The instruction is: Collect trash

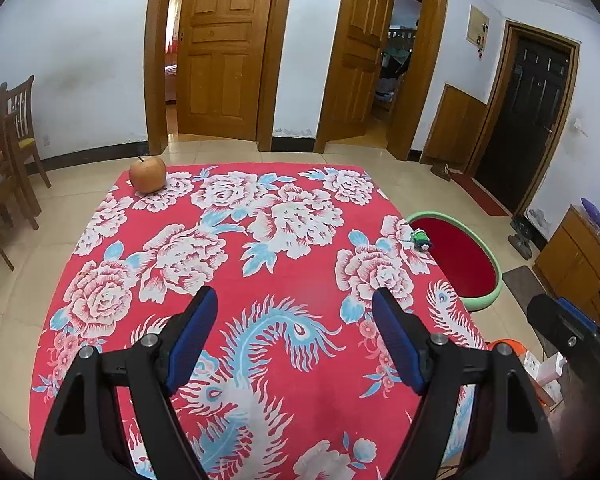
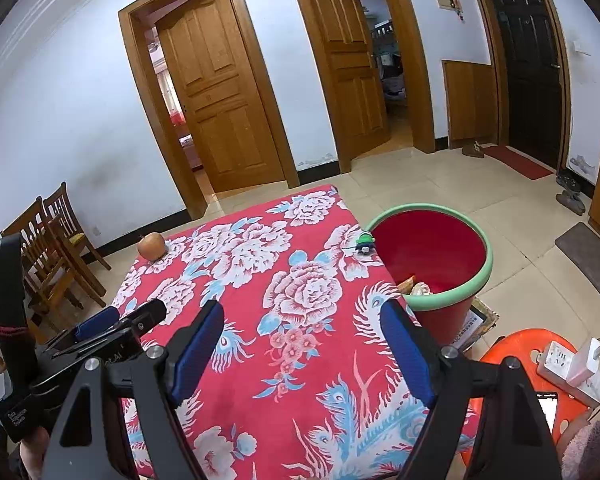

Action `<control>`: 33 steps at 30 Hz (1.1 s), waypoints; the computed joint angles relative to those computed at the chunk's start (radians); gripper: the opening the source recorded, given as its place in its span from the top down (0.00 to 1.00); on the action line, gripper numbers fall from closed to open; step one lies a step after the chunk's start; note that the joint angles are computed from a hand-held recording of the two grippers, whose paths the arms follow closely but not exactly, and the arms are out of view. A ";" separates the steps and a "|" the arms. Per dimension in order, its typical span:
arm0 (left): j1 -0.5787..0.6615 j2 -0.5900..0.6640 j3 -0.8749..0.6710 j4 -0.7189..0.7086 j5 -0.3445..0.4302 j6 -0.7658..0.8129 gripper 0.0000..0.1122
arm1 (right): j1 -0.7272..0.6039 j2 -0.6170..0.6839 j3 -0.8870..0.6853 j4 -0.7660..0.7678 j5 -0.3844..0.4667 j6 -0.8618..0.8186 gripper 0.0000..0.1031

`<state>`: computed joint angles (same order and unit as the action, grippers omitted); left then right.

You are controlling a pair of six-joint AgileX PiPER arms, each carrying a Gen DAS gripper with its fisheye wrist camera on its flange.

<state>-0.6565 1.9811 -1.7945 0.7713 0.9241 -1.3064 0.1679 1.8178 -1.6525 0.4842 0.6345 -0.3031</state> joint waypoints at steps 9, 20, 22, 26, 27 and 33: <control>-0.003 -0.008 0.008 -0.008 -0.002 -0.005 0.30 | 0.002 0.000 0.001 -0.002 -0.002 0.005 0.20; -0.004 -0.009 0.009 -0.010 -0.005 -0.004 0.30 | 0.001 0.000 0.002 -0.002 -0.004 0.006 0.20; -0.004 -0.009 0.008 -0.014 -0.007 -0.001 0.30 | 0.000 -0.001 0.004 0.005 -0.003 0.004 0.20; -0.006 -0.006 0.001 -0.018 -0.002 0.001 0.30 | 0.000 -0.004 0.010 0.008 -0.005 0.001 0.20; -0.007 -0.005 -0.003 -0.019 0.000 0.002 0.30 | 0.001 -0.004 0.012 0.009 -0.005 0.001 0.20; -0.004 -0.007 0.003 -0.017 -0.004 0.002 0.30 | -0.001 -0.006 0.013 0.010 -0.006 0.000 0.20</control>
<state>-0.6607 1.9737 -1.7916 0.7539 0.9199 -1.3044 0.1670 1.8116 -1.6392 0.4944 0.6290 -0.3032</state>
